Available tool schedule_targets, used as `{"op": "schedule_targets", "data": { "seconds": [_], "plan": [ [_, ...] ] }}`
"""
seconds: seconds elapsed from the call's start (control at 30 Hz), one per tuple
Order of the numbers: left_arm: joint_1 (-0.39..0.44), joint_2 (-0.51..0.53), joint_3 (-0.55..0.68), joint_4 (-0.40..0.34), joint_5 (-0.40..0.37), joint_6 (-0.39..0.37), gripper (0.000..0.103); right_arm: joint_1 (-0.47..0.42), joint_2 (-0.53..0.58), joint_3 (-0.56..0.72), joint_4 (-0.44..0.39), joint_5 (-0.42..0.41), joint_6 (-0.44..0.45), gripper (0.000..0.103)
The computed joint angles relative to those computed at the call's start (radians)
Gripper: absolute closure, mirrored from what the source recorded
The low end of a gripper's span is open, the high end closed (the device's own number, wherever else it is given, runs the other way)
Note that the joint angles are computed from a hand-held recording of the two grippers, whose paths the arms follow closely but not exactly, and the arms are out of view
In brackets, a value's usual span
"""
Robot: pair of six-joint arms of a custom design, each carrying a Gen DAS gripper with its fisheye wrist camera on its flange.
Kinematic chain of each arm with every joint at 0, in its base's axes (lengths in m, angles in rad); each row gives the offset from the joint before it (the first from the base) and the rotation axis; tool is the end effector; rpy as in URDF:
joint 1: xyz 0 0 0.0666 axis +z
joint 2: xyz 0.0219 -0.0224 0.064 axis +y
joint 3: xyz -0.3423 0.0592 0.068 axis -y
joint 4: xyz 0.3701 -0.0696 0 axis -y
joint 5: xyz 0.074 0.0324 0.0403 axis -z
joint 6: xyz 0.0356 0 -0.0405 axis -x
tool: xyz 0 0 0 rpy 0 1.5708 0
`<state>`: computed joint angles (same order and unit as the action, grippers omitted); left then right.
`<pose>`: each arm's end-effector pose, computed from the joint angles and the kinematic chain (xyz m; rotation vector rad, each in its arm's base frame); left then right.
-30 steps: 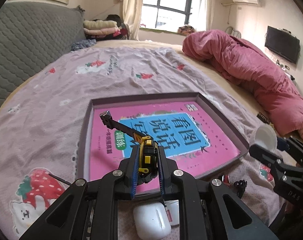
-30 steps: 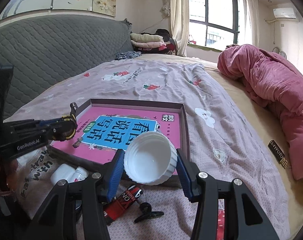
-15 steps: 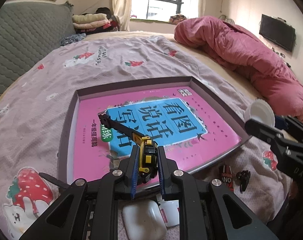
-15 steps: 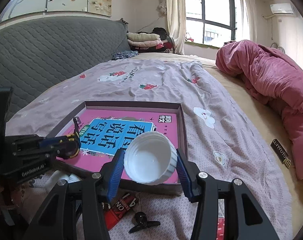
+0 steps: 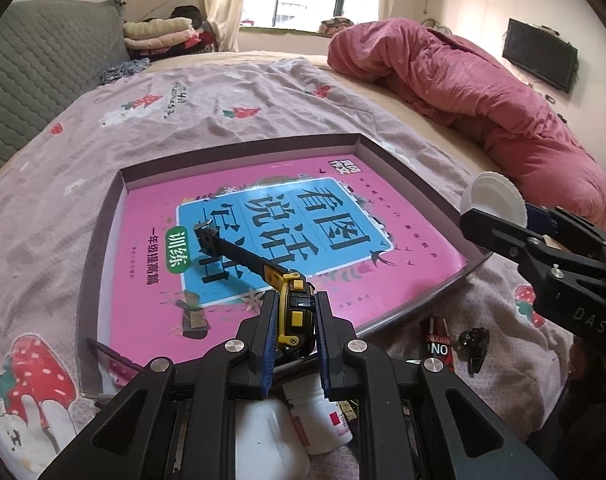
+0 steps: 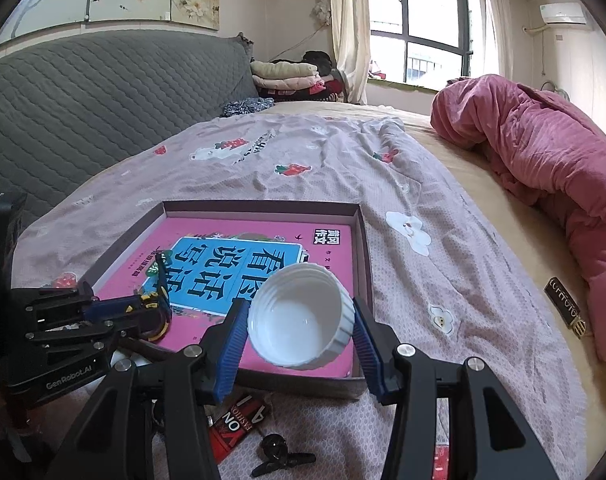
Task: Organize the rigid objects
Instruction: 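Carry the tape measure over the tray while the right tool lowers the cap into it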
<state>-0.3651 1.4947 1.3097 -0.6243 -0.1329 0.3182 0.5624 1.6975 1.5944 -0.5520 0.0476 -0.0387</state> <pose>0.4711 -0.1755 0.3298 -0.0076 2.3775 -0.1697 0.4981 0.3115 0.3566 -0.5543 2.1696 0.2757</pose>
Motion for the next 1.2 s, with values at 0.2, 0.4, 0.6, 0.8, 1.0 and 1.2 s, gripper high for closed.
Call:
{"op": "schedule_targets", "data": {
  "seconds": [0.2,0.4,0.6,0.8,1.0,1.2],
  "plan": [
    [0.02,-0.005,-0.01,0.014,0.056,0.039,0.086,0.0,0.018,0.018,-0.015,-0.002,0.004,0.052],
    [0.037,-0.008,-0.019,0.03,0.093,0.073,0.086,0.0,0.035,0.037,-0.029,0.001,0.009,0.052],
    [0.038,-0.004,-0.019,0.036,0.089,0.073,0.086,-0.004,0.052,0.054,-0.046,-0.007,0.003,0.052],
    [0.039,0.0,-0.018,0.041,0.088,0.066,0.086,-0.011,0.075,0.079,-0.08,-0.025,-0.016,0.052],
    [0.042,0.006,-0.01,0.037,0.107,0.061,0.086,-0.012,0.098,0.104,-0.126,-0.056,-0.02,0.052],
    [0.042,0.007,-0.007,0.036,0.109,0.062,0.086,-0.005,0.11,0.116,-0.138,-0.051,-0.011,0.052]
  ]
}}
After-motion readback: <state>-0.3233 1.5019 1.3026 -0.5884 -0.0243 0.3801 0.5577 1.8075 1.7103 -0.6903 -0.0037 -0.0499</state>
